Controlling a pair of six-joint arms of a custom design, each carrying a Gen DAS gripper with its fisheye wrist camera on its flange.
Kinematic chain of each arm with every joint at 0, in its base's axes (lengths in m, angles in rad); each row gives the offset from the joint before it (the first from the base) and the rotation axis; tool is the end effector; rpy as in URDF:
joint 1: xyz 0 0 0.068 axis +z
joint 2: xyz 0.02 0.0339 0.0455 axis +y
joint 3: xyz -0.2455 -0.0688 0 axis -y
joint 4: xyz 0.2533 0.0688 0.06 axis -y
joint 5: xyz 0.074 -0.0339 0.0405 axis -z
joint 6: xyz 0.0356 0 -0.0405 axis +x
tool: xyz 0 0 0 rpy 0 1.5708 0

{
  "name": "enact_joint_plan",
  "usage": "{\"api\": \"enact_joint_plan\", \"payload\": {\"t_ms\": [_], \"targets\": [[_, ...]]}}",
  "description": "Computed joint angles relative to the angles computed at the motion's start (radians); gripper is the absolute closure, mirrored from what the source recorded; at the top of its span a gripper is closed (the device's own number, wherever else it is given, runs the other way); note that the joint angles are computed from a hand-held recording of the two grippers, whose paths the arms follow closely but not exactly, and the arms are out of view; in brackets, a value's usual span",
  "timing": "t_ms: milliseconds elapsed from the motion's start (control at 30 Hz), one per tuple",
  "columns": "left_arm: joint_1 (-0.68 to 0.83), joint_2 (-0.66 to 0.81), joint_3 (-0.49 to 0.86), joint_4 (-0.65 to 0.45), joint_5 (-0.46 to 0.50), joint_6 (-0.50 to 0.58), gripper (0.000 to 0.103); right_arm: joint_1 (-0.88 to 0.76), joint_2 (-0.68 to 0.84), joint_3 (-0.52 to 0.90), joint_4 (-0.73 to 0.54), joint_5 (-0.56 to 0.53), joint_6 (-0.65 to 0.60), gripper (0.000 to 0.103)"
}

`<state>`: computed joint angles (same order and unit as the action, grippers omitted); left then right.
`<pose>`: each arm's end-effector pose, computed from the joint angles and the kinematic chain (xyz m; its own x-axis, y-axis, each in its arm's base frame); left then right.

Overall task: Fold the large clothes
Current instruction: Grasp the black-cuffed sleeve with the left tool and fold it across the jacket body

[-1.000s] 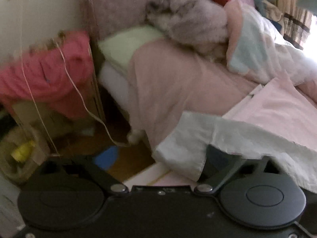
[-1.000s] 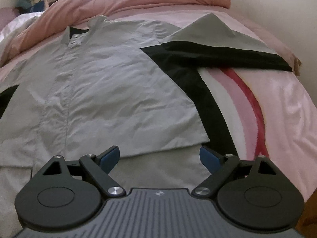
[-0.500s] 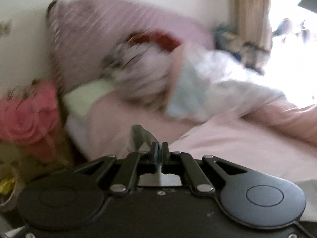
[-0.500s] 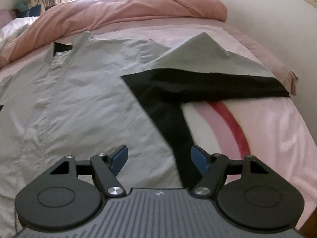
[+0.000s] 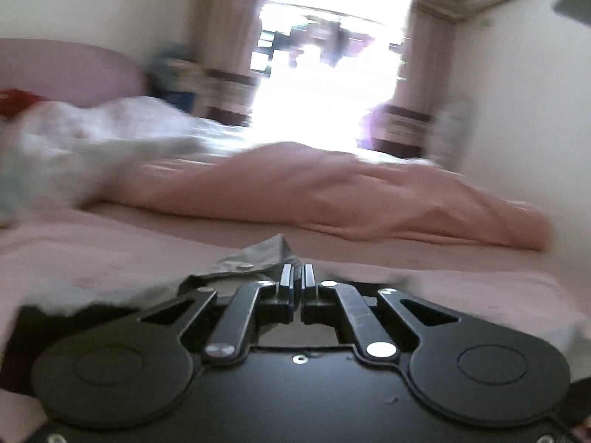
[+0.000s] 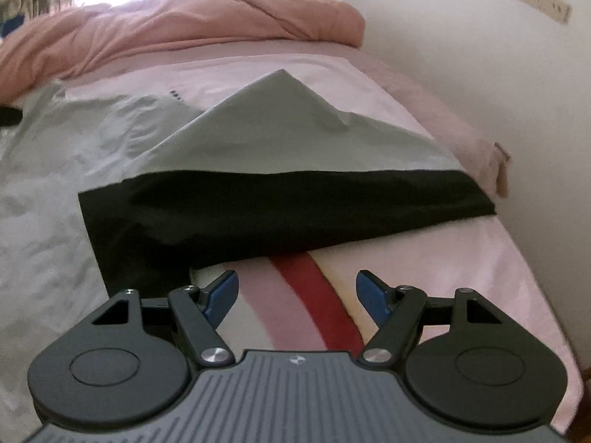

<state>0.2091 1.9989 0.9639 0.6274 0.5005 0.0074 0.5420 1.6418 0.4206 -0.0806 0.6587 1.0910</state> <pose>0.3943 0.0662 0.1080 -0.3859 -0.0753 -0.9195 0.2517 0.9503 -0.1834 0.1892 0.0885 0.0425 -0.6195 0.4458 -0.6461 0.6086 0.7926 -0.0366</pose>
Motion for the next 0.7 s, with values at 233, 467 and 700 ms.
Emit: {"api": "enact_joint_plan", "payload": {"t_ms": [233,467,700], "targets": [[-0.393,-0.014,-0.11,0.089,-0.056,-0.091,0.102,-0.062,-0.039,-0.093,0.093,0.038,-0.019,0.014],[-0.464,0.227,0.0,0.009,0.031,-0.051,0.099,-0.173,0.005,-0.149,0.216,-0.022,-0.065,0.014],[-0.414,0.231,-0.05,0.028,0.131,-0.058,0.046,-0.186,0.073,-0.121,0.25,-0.045,-0.116,0.014]]}}
